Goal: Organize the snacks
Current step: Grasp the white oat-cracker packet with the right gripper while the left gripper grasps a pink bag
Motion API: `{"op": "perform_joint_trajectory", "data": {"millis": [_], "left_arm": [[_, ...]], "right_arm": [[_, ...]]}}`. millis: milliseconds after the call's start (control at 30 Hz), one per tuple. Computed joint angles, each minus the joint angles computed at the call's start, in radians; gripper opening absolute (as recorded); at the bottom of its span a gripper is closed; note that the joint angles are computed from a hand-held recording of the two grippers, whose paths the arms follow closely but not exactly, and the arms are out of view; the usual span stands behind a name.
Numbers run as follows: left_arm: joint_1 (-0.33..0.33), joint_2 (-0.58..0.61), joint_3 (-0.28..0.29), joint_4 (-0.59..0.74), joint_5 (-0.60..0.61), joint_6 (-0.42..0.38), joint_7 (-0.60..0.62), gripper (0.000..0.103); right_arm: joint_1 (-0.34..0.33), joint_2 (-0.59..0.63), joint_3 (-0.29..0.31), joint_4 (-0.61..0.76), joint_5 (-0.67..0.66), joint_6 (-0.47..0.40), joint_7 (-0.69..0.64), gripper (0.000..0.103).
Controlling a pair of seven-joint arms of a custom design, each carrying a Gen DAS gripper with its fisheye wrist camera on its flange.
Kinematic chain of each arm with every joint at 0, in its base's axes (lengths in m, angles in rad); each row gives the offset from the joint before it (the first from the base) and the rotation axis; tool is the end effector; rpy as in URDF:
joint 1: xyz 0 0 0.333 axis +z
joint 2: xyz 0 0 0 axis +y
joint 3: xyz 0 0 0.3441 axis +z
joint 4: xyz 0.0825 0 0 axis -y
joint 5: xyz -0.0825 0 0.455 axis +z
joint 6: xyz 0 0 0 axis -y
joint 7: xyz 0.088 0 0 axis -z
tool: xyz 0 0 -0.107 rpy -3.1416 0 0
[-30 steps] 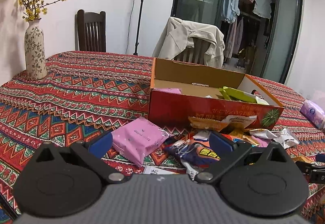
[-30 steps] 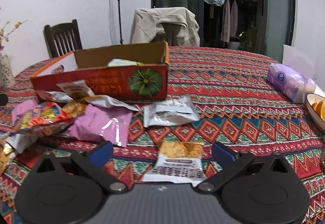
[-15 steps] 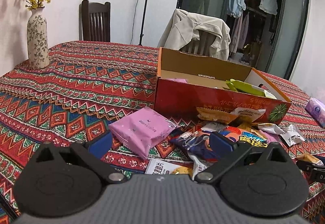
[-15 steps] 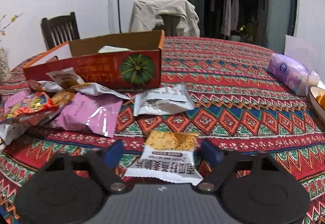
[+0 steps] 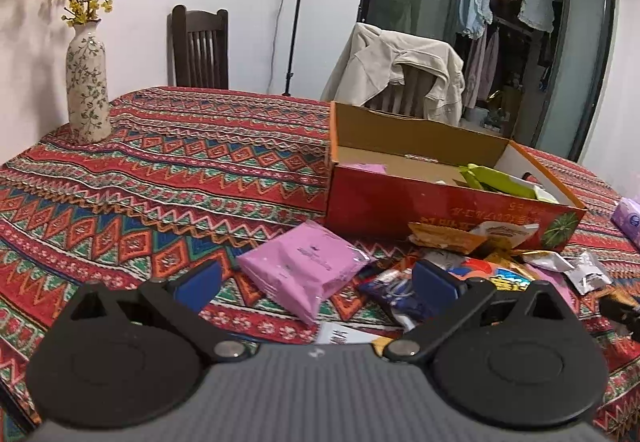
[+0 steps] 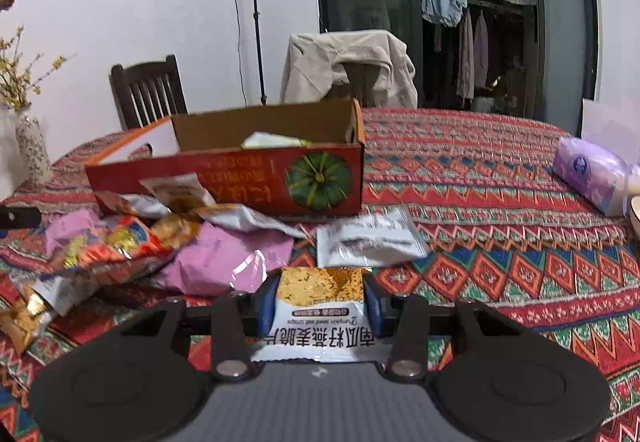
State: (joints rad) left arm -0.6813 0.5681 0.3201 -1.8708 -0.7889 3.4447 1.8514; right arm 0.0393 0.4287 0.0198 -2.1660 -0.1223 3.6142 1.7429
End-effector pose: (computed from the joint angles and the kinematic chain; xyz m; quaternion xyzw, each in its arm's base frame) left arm 0.6991 -0.2078 0.3110 -0.6482 0.5872 -0.3719 0.3110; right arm 0.6596 0.0538 0.2845 -0.6238 0.6111 -0.3019 0.3826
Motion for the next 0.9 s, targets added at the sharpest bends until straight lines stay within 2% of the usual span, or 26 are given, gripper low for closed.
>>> {"op": "perform_joint_trajectory", "data": {"millis": [100, 233, 400, 467, 567, 800, 900], "left_arm": [[-0.025, 0.005, 0.036, 0.003, -0.015, -0.021, 0.010, 0.103], [-0.125, 0.046, 0.169, 0.024, -0.018, -0.099, -0.001, 0.103], [-0.094, 0.082, 0.170, 0.085, 0.073, -0.171, -0.042, 0.103], [-0.109, 0.117, 0.208, 0.128, 0.105, -0.229, -0.071, 0.103], [-0.105, 0.162, 0.236, 0.186, 0.152, -0.300, -0.119, 0.103], [-0.042, 0.207, 0.205, 0.259, 0.239, -0.354, -0.194, 0.103], [0.033, 0.205, 0.128, 0.289, 0.260, -0.380, -0.197, 0.103]], "right_arm": [[-0.002, 0.006, 0.006, 0.011, -0.005, 0.014, 0.007, 0.042], [-0.001, 0.008, 0.011, 0.016, -0.015, 0.024, 0.013, 0.042], [0.006, 0.009, 0.007, 0.019, -0.013, 0.025, 0.013, 0.042], [0.014, 0.007, 0.001, 0.017, -0.001, 0.026, 0.007, 0.042], [0.024, 0.006, -0.006, 0.018, 0.017, 0.026, -0.003, 0.042], [0.043, 0.017, -0.015, 0.044, 0.051, 0.007, -0.028, 0.042], [0.045, 0.023, -0.013, 0.056, 0.057, -0.003, -0.036, 0.042]]}}
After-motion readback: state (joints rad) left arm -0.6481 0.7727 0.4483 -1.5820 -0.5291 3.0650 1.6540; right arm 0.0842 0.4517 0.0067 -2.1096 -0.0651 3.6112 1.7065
